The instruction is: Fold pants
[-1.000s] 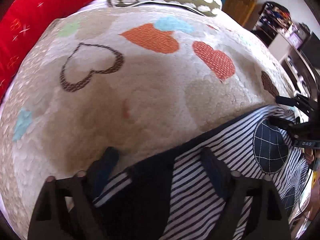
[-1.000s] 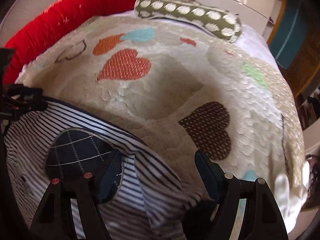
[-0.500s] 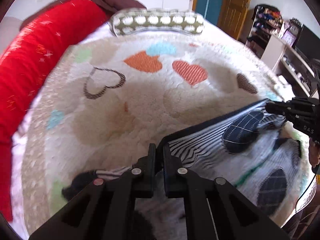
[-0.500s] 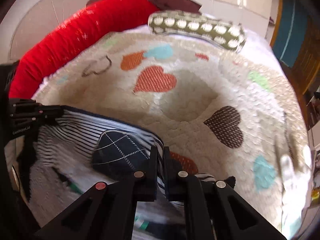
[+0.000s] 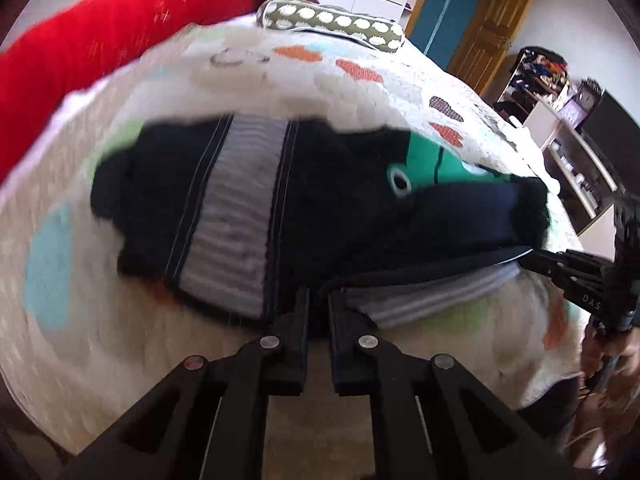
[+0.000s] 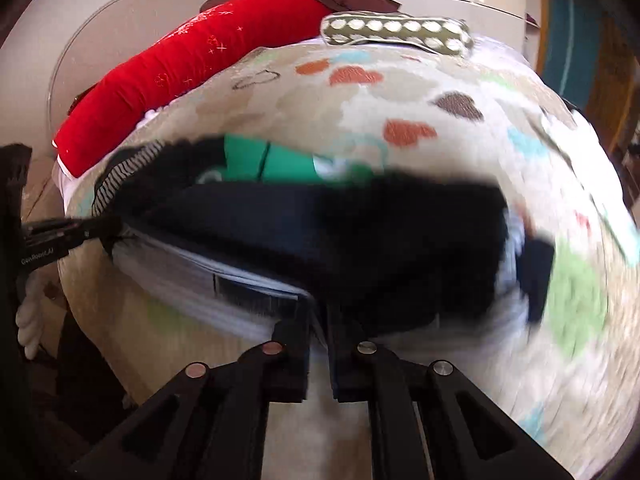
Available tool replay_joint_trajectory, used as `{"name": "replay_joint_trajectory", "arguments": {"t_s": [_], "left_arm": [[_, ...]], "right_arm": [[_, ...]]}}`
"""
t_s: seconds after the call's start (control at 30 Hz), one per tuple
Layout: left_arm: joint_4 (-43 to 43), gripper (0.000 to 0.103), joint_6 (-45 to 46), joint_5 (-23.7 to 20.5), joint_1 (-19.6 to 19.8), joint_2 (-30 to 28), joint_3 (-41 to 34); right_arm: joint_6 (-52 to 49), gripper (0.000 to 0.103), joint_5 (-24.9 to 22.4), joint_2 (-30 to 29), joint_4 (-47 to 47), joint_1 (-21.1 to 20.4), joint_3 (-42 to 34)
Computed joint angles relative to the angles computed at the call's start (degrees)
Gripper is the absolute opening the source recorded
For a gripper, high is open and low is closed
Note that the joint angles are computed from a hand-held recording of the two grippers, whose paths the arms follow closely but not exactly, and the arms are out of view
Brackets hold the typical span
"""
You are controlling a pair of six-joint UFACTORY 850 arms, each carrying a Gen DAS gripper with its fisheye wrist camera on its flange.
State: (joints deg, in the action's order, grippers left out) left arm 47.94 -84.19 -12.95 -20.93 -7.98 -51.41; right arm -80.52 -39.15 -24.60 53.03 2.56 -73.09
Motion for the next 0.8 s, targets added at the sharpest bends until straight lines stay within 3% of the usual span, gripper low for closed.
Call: {"name": "replay_joint_trajectory", "arguments": {"t_s": [0.17, 0.23, 0.3, 0.4, 0.5, 0.57, 0.6, 0.7, 0.8], "left_arm": [[13.44, 0.012, -13.84, -3.09, -0.74, 5.63, 1.94], [17.60, 0.034, -18.15, -3.84, -0.38, 6.34, 1.65], [20.68, 0.048, -21.44, -5.18, 0.58, 5.17, 0.23], [21.16, 0.048, -22.37, -6.27, 2.51, 1.30, -1.97], [12.69, 0.048, -15.08, -8.88, 4.10, -4.37, -4.69], [17.61, 0.048, -19.11, -10.55, 3.41, -5.59, -4.52], [19.39, 0.049, -19.89, -12.10, 2.76, -5.88, -4.61], [19.30, 0.050, -18.03, -16.97, 0.89, -7.53, -6.06], [19.43, 0.051, -18.39, -18.35, 0.47, -7.94, -6.34]], "right_arm": [[-4.30, 0.023, 1.55, 4.30, 4.92, -2.59, 4.22], [-6.34, 0.029, 3.24, 5.49, 8.22, -3.58, 4.98], [-7.12, 0.033, 4.04, 5.69, 10.62, -4.50, 4.91], [-3.91, 0.059, 4.88, 4.28, 13.26, -5.38, 3.42], [-1.20, 0.059, 6.68, 3.48, 16.63, -5.78, 2.88], [-2.41, 0.052, 6.53, 3.64, 19.33, -5.63, 2.91], [-3.28, 0.045, 4.63, 3.61, 21.19, -5.55, 2.78], [-2.60, 0.045, -2.57, 2.09, 21.74, -4.60, 0.98], [0.77, 0.045, -8.61, -1.14, 17.67, -2.38, -2.01]]}}
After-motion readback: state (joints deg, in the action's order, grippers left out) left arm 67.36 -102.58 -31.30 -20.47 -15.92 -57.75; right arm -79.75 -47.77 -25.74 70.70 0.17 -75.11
